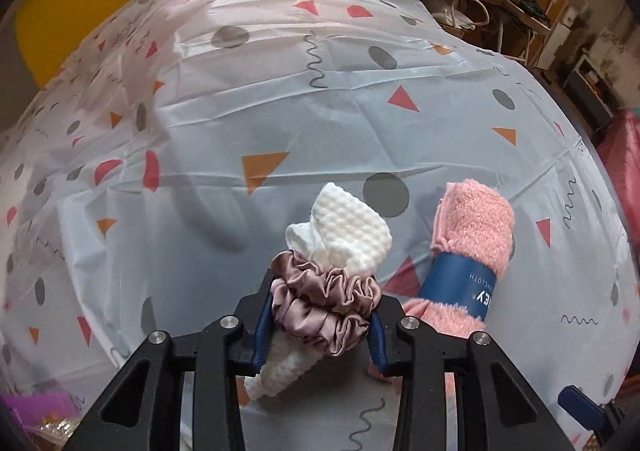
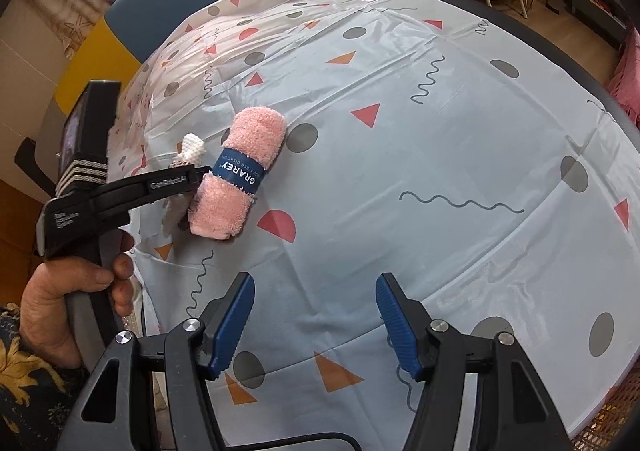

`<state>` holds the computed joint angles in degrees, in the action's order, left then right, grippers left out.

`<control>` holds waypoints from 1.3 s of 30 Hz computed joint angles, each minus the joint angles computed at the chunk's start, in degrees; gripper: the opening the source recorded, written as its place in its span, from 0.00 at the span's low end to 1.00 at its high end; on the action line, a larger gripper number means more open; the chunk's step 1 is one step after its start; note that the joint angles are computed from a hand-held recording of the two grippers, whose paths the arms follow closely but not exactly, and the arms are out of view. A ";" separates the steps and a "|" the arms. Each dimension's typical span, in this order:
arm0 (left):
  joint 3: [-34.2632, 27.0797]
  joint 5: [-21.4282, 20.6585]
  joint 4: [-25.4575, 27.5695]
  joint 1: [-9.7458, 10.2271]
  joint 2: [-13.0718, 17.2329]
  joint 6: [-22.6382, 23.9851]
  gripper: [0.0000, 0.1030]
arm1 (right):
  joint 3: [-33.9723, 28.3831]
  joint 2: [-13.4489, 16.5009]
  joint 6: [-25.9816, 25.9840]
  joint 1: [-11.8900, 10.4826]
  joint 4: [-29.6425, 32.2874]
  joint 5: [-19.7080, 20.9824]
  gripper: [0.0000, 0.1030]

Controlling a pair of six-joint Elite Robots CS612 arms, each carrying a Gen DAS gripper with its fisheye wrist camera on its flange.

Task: Organize soft objects
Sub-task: 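Move the left tool to the white sponge with mauve scrunchie and grasp it, then lift the white sponge with the left tool while the right tool grasps the pink towel roll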

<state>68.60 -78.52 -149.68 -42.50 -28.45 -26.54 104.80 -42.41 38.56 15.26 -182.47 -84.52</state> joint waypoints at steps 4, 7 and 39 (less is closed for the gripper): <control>4.09 1.89 -2.02 -0.05 -2.60 -1.78 0.38 | -1.57 0.87 -1.46 0.37 2.46 0.61 0.62; 6.26 2.62 -3.06 0.23 -4.23 -3.39 0.38 | -2.61 1.47 -1.62 0.10 2.06 3.02 0.62; 18.86 -2.72 -16.39 -1.45 -11.78 -8.59 0.38 | -7.80 2.89 -23.63 3.98 14.03 0.68 0.37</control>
<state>87.47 -81.24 -166.08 -43.96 -40.23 -35.13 97.00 -39.52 14.93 19.24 -168.44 -83.84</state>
